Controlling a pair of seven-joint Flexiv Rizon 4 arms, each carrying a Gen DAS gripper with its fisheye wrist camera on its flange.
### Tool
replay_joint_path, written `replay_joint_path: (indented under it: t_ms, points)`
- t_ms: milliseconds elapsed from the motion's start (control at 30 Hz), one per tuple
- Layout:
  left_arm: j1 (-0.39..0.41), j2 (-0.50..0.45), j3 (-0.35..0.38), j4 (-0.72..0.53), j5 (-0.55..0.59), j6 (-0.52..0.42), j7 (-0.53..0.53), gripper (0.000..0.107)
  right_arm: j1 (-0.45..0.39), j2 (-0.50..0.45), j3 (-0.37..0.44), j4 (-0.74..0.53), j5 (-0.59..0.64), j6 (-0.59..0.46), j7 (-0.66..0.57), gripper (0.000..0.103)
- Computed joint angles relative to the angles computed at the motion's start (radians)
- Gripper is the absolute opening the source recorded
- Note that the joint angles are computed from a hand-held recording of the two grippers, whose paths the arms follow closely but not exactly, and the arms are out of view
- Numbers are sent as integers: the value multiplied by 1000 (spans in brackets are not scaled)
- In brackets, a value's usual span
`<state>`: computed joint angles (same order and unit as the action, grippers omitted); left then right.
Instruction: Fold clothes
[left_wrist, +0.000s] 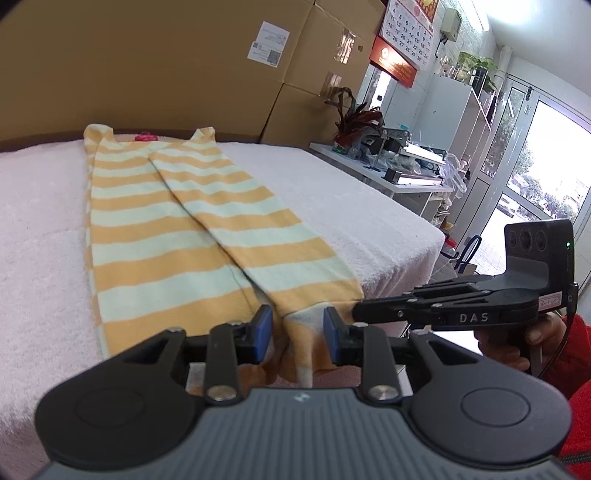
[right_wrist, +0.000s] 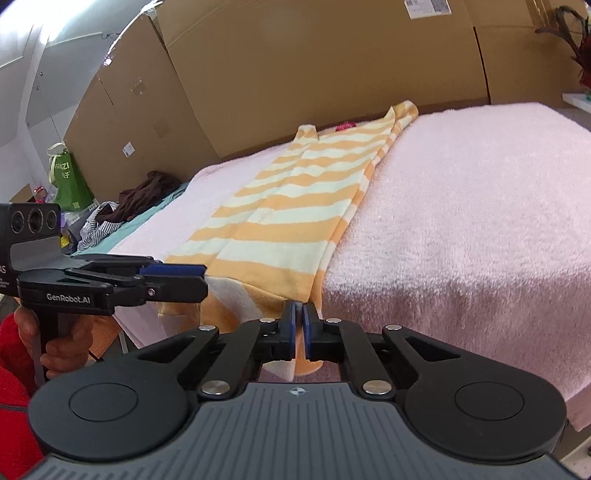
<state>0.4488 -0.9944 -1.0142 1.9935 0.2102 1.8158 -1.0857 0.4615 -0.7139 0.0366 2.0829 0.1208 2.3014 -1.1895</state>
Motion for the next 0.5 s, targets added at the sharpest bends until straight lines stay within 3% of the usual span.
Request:
replay_joint_path:
  t_ms: [67,167,333,400,500]
  points:
    - [-5,32,13,2,-6,0,-6,27,2,-1,1,-5,2,-22,8,10]
    - [4,40,1,-2,27,38,8,30,70,17,-60,15,78,6,-62,10]
    - [-44,16,16,-62,6,-16,20,33,-7,-3,9,-7,15,128,-53,10]
    - [-79,30,56,-77,-29,-45,22,31,-1,-13,1,-39,33,89,-42,10]
    - [-61,33,44,-52,-28,-33,39,31,12,-14,-21,-53,77,25,-29,6]
